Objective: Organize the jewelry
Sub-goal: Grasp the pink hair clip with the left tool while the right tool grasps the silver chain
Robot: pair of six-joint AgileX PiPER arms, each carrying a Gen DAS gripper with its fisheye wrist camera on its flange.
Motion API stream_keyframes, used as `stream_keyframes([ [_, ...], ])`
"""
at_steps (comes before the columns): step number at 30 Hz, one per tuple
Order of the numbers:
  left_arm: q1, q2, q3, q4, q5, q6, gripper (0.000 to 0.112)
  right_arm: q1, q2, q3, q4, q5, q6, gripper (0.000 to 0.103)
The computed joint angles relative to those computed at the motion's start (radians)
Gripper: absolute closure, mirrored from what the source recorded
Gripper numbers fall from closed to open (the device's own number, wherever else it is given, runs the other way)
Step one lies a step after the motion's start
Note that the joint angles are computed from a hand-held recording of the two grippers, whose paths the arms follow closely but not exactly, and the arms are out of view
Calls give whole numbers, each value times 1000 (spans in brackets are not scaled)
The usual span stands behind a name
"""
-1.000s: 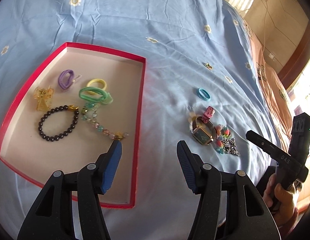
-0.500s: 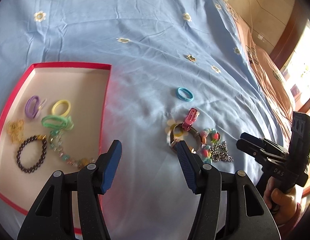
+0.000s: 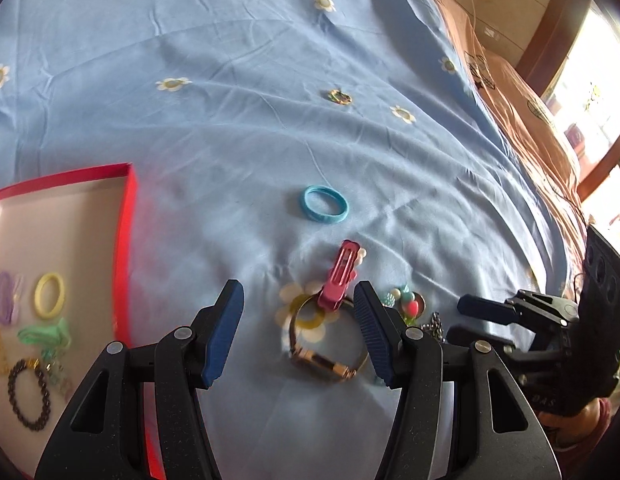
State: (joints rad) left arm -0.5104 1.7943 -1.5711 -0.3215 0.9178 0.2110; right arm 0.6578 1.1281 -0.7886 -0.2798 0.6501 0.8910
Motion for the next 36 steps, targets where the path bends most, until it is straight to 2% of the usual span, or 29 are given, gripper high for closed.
stream_keyframes([
  [10,-63,185,-186,26,72,-19,56,12,59,-8,62,-31,-88,63],
  [13,-76,209,-203,40,73,-20,56,54,89,-24,5,-16,-60,63],
  [15,-84,210,-198,50,59,-10,65,77,97,-22,-36,-12,-36,63],
  [17,-89,208,-193,50,52,7,88,90,94,-11,-62,-18,-15,64],
  [18,-88,208,-190,40,52,19,93,102,95,-9,-88,-12,8,66],
  [19,-88,206,-188,38,49,24,93,116,97,-9,-114,-5,29,68],
  [21,-85,198,-176,34,37,30,95,160,111,-15,-193,35,107,89],
  [26,-68,147,-126,7,3,35,95,154,65,24,-217,1,177,91],
  [29,-48,96,-80,-17,-19,47,95,173,20,37,-277,23,261,92],
  [36,13,-41,52,-86,-58,85,95,158,-59,20,-311,31,306,93],
])
